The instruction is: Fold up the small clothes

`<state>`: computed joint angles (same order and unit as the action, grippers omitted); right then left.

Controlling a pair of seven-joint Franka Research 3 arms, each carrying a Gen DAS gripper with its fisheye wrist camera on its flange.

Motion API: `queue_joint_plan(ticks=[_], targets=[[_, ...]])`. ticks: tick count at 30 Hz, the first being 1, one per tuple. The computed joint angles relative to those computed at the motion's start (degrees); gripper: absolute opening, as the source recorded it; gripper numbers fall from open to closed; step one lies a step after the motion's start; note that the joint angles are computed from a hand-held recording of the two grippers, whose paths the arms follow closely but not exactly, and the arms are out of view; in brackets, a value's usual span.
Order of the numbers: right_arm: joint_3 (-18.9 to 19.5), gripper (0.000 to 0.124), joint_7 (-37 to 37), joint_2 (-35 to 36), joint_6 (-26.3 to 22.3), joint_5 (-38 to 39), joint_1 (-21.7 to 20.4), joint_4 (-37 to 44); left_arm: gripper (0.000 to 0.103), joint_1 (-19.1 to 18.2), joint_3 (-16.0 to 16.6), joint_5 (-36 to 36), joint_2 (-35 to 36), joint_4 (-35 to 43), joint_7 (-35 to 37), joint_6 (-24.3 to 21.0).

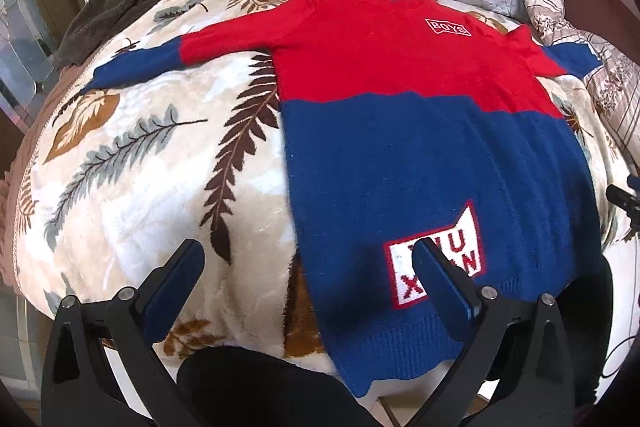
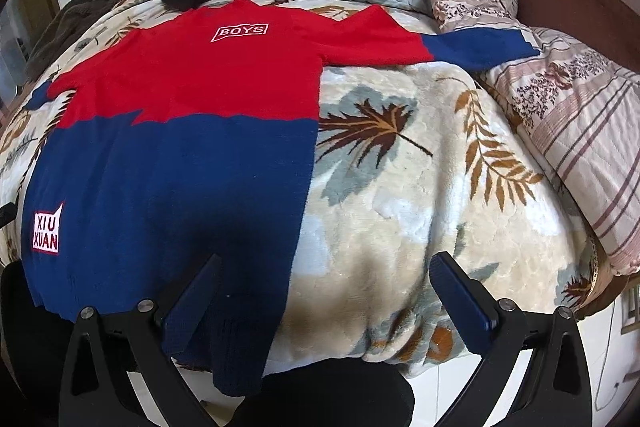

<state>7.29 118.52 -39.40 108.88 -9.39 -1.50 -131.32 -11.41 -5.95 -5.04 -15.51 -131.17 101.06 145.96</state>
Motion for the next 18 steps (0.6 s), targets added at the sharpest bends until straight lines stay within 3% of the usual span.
queue_joint_plan(ticks=[18], targets=[[-1.0, 0.103, -0.1, -2.2, 1.0, 0.7, -1.4, -1.9, 0.103, -1.4, -1.3, -0.8, 1.6, 1.9, -0.5, -1.9]])
